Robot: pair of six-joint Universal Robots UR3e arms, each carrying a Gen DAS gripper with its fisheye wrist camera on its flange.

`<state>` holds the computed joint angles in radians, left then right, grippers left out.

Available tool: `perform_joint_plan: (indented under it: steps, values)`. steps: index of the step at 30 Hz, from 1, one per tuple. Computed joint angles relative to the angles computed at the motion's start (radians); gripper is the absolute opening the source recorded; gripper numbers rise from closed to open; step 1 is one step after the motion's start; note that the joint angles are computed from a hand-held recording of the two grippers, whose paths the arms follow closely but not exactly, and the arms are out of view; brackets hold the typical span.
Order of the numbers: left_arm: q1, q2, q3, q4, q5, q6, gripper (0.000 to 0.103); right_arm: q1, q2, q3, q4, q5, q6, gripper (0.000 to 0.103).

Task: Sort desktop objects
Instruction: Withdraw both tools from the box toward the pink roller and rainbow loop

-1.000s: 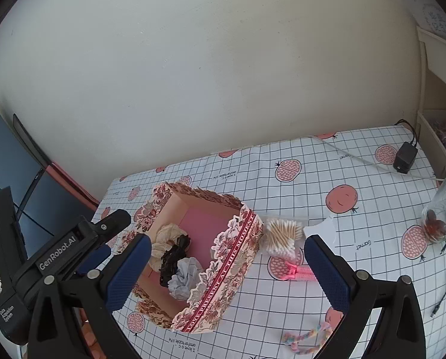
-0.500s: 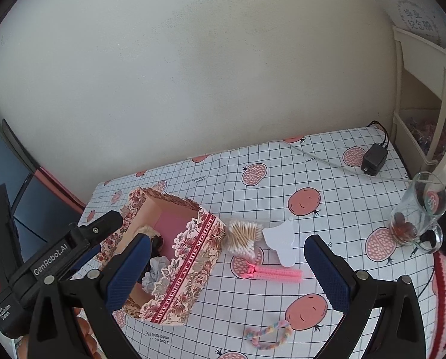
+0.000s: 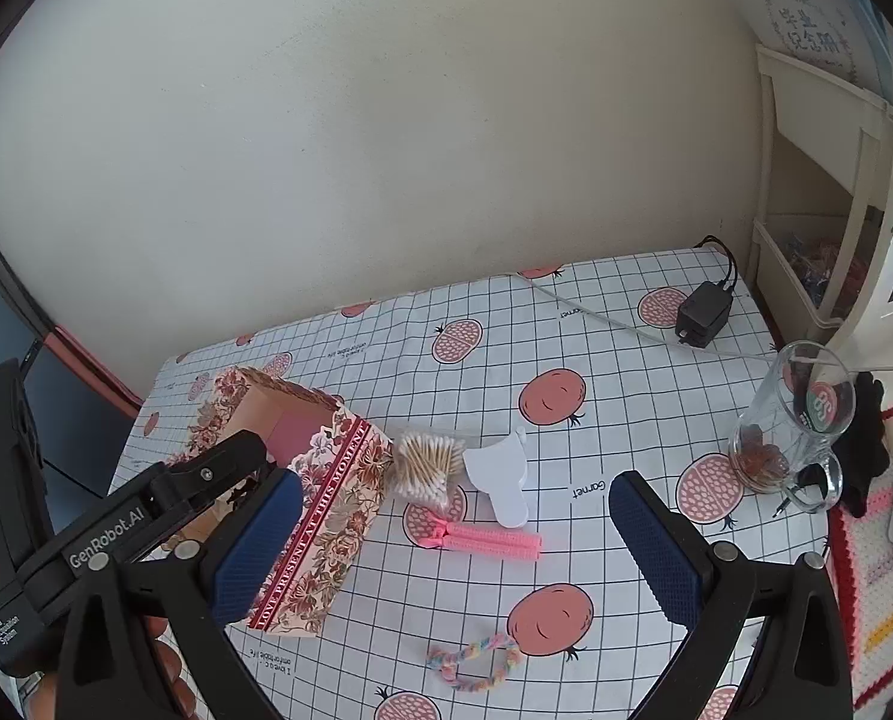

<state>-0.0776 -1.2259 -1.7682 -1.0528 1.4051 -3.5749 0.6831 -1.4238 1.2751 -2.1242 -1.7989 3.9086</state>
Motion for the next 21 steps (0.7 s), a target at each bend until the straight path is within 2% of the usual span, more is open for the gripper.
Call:
perform_joint_plan:
  steps: [4,7,10,14,21]
  values:
    - [-0.029,-0.046,-0.011,0.016,-0.007,-0.025,0.086,-0.032,-0.018,0.049,0.004,0.025,-0.007,0.103]
    - [-0.080,-0.105,-0.002,0.025,0.033,-0.037,0.086,-0.044,-0.008,0.059,0.049,0.003,-0.001,0.103]
    - [-0.110,-0.157,0.004,0.017,0.063,-0.059,0.086,-0.084,-0.016,0.123,0.038,0.052,-0.007,0.103]
    - [-0.084,-0.182,-0.042,0.020,0.002,-0.062,0.086,-0.122,-0.018,0.192,0.027,0.101,-0.004,0.103]
    - [-0.100,-0.234,-0.066,0.030,0.001,-0.064,0.086,-0.160,-0.011,0.263,0.007,0.171,-0.024,0.103]
